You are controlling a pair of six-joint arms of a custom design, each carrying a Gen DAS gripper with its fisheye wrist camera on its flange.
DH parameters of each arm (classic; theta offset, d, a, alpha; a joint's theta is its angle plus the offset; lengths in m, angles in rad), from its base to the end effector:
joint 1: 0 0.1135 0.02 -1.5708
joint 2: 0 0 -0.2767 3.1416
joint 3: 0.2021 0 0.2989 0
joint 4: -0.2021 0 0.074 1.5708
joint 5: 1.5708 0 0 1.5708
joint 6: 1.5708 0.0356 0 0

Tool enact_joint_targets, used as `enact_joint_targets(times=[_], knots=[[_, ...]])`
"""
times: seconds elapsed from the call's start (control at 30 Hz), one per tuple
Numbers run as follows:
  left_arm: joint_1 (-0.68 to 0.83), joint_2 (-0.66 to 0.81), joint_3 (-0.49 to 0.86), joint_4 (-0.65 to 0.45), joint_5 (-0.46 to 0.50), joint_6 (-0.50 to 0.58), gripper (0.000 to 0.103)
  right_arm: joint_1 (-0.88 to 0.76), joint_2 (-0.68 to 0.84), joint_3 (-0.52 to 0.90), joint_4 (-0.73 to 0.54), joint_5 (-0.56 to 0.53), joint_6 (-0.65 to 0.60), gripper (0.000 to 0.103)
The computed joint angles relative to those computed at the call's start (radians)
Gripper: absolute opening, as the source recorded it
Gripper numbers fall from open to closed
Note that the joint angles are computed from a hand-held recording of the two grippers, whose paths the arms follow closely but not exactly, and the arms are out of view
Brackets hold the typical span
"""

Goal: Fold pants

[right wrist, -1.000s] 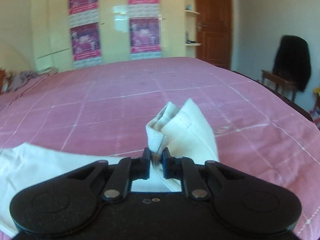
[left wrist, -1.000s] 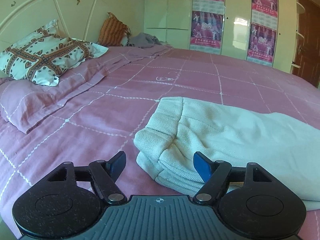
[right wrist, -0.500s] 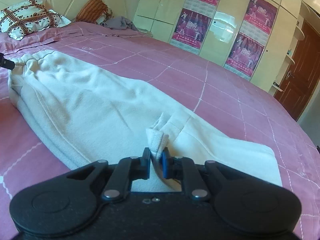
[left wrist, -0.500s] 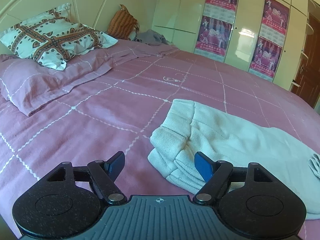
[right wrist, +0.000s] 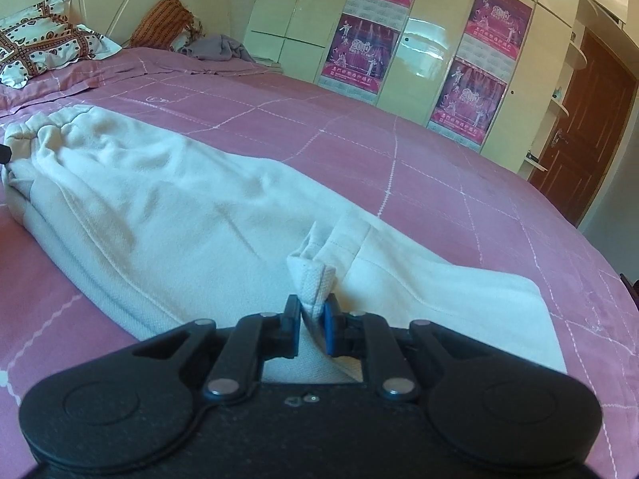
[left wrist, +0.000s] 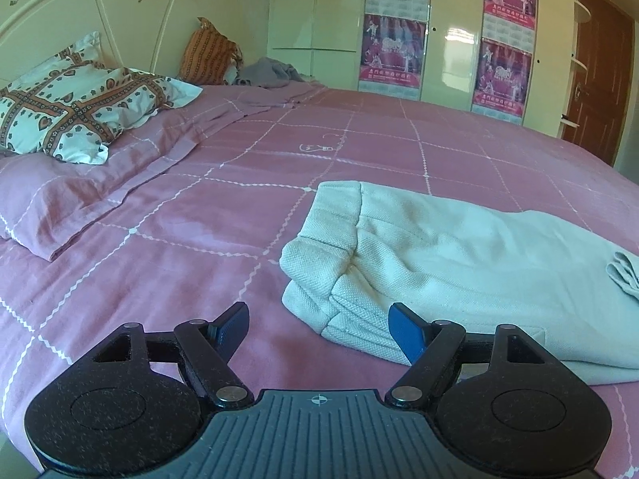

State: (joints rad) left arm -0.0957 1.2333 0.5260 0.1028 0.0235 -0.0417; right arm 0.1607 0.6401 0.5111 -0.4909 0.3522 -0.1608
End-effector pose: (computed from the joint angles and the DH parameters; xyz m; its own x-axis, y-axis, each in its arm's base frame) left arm 0.2787 -0.0276 0.1676 -0.5700 0.0129 -0.8215 0.0911 0.9947 -0.0476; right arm 0.1832 0.0173 0.2382 -0.5864 -0.2473 -0.7714 0.0335 0.9440 -0.3281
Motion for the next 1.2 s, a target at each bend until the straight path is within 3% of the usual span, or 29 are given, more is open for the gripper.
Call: enact_joint_targets(times=[0.33,0.6,0.73,0.77,0.83,0.87,0.97,1.2], knots=[[0.005,0.005,-0.001,0.007,0.003,-0.014,0.077,0.18,0.047,0.002,-0.001,0.132,0.029,0.012],[-0.002,0.012,0.004,0.005,-0.005,-0.021,0.077,0.237,0.069,-0.007,0.003,0.159,0.047,0.016],[-0.011,0.018,0.008,0.003,-0.015,-0.026,0.077,0.27,0.051,-0.023,0.001,0.148,0.062,0.025],[-0.016,0.019,0.009,0.003,-0.021,-0.027,0.077,0.262,0.026,-0.025,-0.006,0.119,0.065,0.026],[-0.024,0.021,0.01,0.002,-0.029,-0.03,0.077,0.215,-0.081,-0.028,-0.04,-0.048,0.045,0.025],[-0.028,0.023,0.012,0.002,-0.032,-0.03,0.077,0.231,-0.135,-0.036,-0.044,-0.061,0.026,0.03],[-0.035,0.03,0.016,0.001,-0.04,-0.035,0.077,0.267,-0.126,-0.01,-0.061,0.043,0.048,0.027],[-0.03,0.034,0.019,0.001,-0.031,-0.037,0.077,0.105,-0.026,0.014,-0.03,-0.043,0.076,0.024]])
